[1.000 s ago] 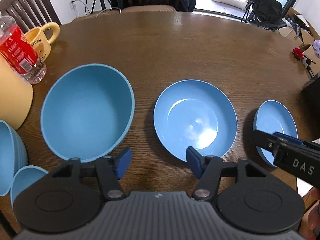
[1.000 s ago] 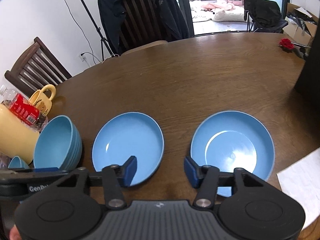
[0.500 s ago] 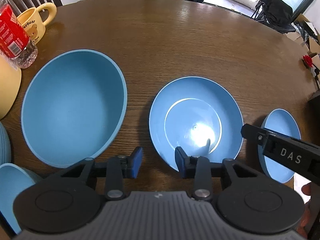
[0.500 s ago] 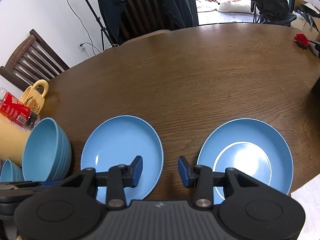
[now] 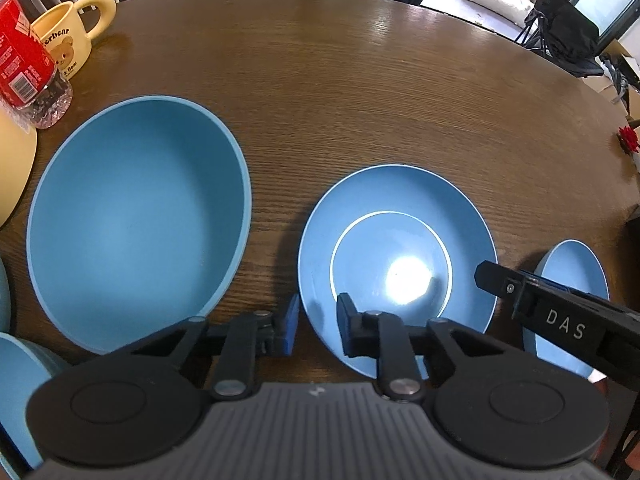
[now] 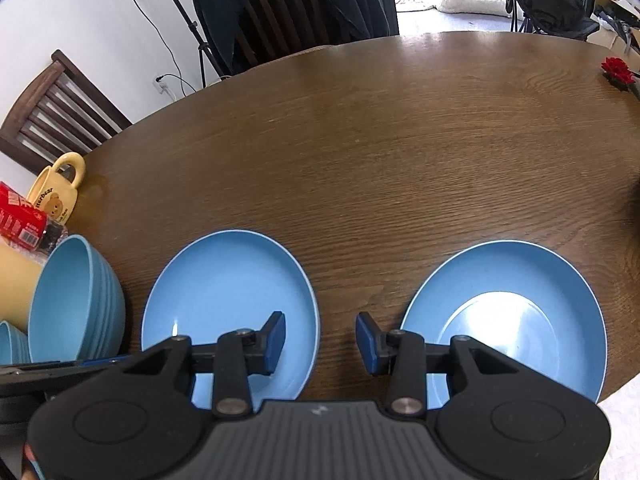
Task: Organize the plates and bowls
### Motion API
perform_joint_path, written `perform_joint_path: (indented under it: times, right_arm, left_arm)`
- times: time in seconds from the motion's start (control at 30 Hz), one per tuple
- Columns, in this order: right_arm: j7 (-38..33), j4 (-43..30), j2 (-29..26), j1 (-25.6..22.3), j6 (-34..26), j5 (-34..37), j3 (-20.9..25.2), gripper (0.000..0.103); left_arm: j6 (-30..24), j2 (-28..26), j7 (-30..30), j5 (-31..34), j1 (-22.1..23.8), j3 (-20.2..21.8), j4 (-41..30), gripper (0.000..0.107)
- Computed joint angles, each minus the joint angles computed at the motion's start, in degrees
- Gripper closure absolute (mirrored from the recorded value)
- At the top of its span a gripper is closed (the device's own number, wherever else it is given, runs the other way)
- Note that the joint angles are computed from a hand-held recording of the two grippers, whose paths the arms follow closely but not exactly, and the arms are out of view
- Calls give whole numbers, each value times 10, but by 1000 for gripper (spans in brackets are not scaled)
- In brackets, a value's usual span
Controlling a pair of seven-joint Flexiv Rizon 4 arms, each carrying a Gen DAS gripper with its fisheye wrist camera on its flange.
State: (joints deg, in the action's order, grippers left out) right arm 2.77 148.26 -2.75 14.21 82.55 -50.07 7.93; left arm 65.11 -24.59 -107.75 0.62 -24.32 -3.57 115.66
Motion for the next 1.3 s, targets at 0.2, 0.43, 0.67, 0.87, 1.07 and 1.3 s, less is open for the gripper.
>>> perform_joint_path:
  times: [0.2, 0.43, 0.67, 0.87, 1.07, 1.3]
  right_arm:
    - [-2, 0, -8, -2, 12, -5, -7, 73]
    - [-5, 2, -17, 0, 27, -9, -17, 82]
    - [6, 7, -22, -1, 48, -32, -34, 93]
    - [32, 14, -22, -9, 64, -73, -47, 99]
    - [69, 13, -28, -19, 76, -128, -59, 99]
    - [114, 6, -36, -37, 87, -191, -65, 99]
  left_arm:
    - [-2, -6, -19, 6, -6, 8, -6, 87]
    - [-8, -11, -39, 18, -10, 13, -14, 90]
    - [-5, -12, -45, 21, -10, 10, -14, 96]
    - [-9, -13, -55, 34, -17, 16, -19, 98]
    - [-14, -17, -60, 46, -22, 19, -25, 100]
    - [-14, -17, -65, 55, -25, 20, -28, 100]
